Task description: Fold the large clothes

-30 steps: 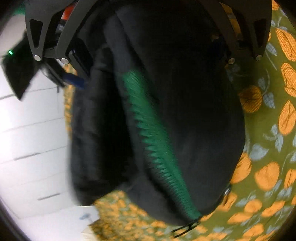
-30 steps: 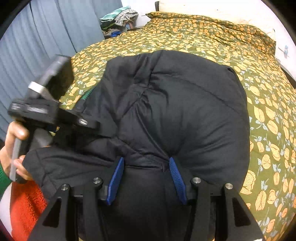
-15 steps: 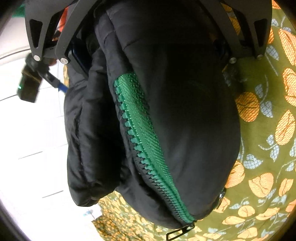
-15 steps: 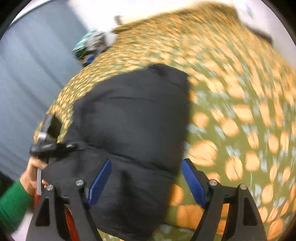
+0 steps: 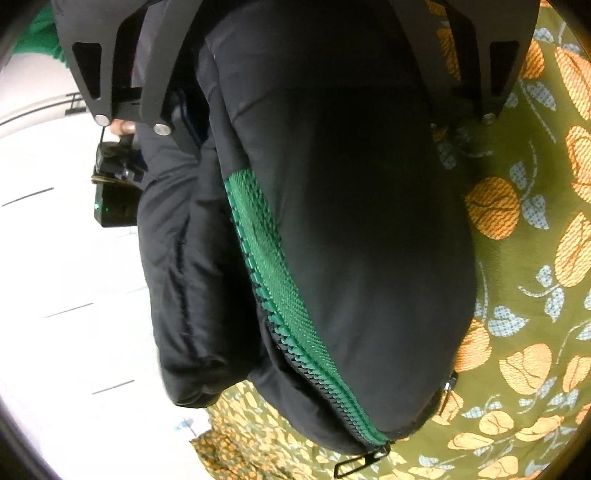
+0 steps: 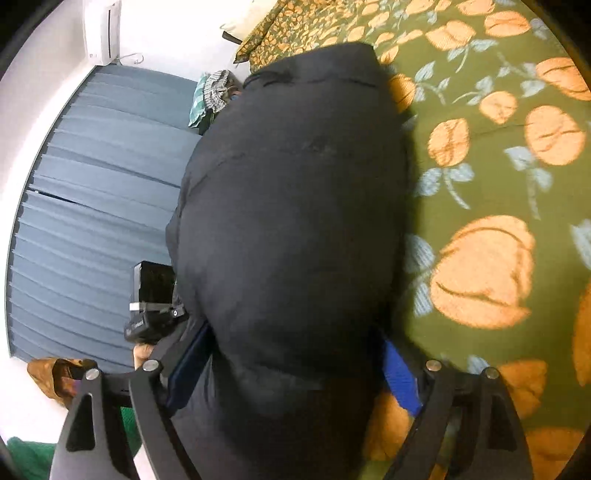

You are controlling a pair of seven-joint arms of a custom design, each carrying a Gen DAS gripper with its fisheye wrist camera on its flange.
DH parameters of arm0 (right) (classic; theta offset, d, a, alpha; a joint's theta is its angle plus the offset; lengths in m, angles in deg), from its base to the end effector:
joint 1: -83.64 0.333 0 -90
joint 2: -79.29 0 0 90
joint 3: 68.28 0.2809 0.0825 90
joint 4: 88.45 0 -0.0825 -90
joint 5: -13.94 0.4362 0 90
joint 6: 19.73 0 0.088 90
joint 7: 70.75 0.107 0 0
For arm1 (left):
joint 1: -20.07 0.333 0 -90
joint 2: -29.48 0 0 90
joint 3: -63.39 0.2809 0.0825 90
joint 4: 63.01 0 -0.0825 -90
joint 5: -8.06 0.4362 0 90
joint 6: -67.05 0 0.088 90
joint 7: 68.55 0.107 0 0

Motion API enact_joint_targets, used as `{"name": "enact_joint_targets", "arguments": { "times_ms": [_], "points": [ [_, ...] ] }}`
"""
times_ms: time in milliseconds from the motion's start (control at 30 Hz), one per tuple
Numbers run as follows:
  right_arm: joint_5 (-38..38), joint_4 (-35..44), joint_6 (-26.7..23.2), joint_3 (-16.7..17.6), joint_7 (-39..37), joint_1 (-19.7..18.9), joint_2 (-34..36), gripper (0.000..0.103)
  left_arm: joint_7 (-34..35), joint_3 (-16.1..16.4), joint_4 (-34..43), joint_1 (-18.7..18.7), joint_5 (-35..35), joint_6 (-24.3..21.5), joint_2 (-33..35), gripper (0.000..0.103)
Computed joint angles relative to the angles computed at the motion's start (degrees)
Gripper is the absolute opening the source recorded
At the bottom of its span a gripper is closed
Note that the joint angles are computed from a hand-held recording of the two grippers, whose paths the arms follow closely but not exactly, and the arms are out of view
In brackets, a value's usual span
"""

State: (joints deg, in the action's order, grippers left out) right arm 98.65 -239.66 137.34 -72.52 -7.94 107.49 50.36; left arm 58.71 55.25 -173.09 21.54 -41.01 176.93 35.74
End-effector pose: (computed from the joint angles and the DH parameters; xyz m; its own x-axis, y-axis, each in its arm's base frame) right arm 0.4493 0.1210 0.3857 -0.1218 -0.5471 -0.8281 -0.8108 0.5361 -0.2349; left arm 0.6161 -0.1244 0.3908 -0.3789 -0.6270 0.6807 -0.9240 0.2970 -0.2407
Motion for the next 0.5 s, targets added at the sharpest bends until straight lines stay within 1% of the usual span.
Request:
{"name": "enact_joint_targets", "arguments": {
  "times_ms": [33,67,100,167,267,300,333,367,500],
  "points": [
    [-2.6,0.4,0.5,1.0,1.8,-0.4,0.2,0.082,0.0,0.1,-0.9,0.1,-0.2,0.2,-1.0,0.07],
    [-7.1,0.5,1.3,2.3,4.8,-1.0,-0.2,0.074,0.5,0.3,-2.3,0.2,-0.3,0.4,-2.3,0.065],
    [-9.7,0.2,1.6,2.5,6.1,-0.9,-0.8,0.068,0.8,0.4,-2.9,0.1,-0.4,0.8,-2.9,0.063],
    [-18.4,0.0,2.4,4.8,11.9,-1.8,-2.2,0.063,1.9,0.9,-5.7,0.0,-0.8,1.4,-5.4,0.057],
    [-25.5,-0.1,3.9,6.6,16.6,-1.9,-3.2,0.06,2.7,1.8,-8.1,-0.4,-1.4,2.0,-8.0,0.052],
    [-26.8,0.0,4.8,6.7,17.5,-1.5,-3.4,0.059,3.2,2.1,-8.5,-0.7,-2.0,2.2,-8.4,0.051],
    [-27.7,-0.1,5.9,6.7,18.0,-0.8,-3.9,0.058,3.4,2.4,-8.9,-0.7,-2.4,1.8,-9.3,0.051],
    [-28.5,-0.1,6.9,6.5,18.3,0.0,-4.4,0.058,3.9,2.8,-9.0,-0.8,-3.0,1.5,-9.8,0.047],
    [-32.9,0.3,8.8,5.0,18.9,2.3,-6.7,0.056,5.3,3.5,-7.9,-1.4,-4.1,1.1,-10.8,0.046]
  ]
}}
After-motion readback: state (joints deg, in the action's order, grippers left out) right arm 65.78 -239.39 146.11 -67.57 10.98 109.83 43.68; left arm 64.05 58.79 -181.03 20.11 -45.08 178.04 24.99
